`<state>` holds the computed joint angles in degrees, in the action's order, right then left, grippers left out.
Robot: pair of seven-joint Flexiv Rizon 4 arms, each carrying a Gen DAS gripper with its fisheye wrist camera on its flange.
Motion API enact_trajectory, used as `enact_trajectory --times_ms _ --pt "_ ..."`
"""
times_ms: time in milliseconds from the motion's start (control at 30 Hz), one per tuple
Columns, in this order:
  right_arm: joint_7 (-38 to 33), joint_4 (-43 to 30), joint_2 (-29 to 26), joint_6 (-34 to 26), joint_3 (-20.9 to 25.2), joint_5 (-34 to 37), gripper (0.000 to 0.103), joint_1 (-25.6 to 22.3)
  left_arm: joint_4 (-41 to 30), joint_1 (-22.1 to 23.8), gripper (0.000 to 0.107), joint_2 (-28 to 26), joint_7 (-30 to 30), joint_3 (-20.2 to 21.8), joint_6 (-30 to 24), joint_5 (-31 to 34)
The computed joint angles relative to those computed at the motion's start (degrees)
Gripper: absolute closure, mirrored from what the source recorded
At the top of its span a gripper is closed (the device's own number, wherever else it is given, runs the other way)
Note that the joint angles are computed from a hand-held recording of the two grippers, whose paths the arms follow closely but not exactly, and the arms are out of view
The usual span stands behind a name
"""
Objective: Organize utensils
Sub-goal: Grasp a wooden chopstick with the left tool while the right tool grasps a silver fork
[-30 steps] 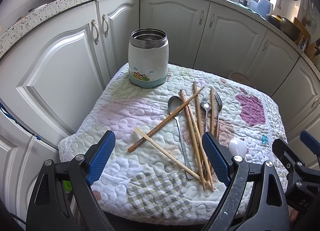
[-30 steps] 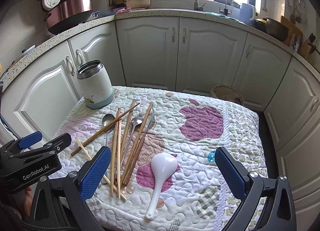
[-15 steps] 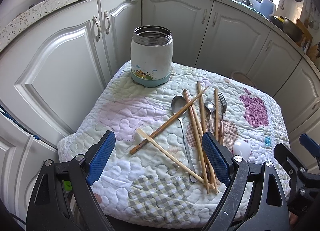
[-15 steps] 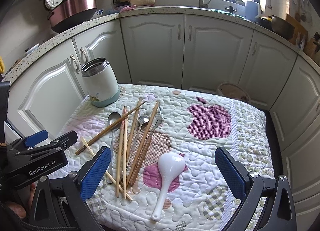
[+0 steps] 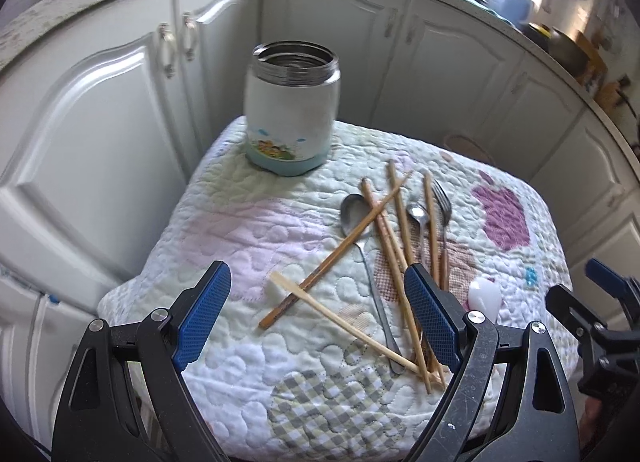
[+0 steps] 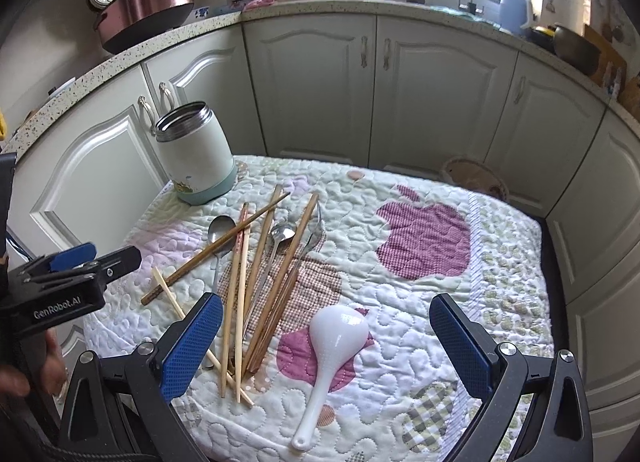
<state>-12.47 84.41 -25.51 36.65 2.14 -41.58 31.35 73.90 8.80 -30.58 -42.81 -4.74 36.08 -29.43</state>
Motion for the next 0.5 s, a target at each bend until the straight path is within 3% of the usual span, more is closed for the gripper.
enact_trajectory --times_ms 133,200,333,467,500 --pt "-1.51 0.59 -0.07 1.25 0.1 0.33 0.003 -0.66 -5.66 0.23 0.018 -3.06 2.46 -0.85 -5.64 1.43" --pt "-1.26 1.61 0.3 2.77 0.15 0.65 0.011 -1.19 -9.43 -0.02 0.02 -5.29 2.83 -1.31 -8.8 1.97" --pt "-1.24 3.7 1.27 5.21 0.59 2.14 0.022 -2.3 -16.52 -2.09 0.045 -9.35 4.08 -1.02 -12.65 5.83" --pt "0.39 6.06 2.41 6.73 0.54 2.54 0.027 -3.1 -23.65 -3.82 0.045 -13.58 3.86 -1.42 -17.02 7.45" --pt "0.72 6.51 2.5 7.94 0.69 3.17 0.032 -3.62 -24.87 -4.57 0.045 -14.34 4.14 -1.37 -17.06 8.23"
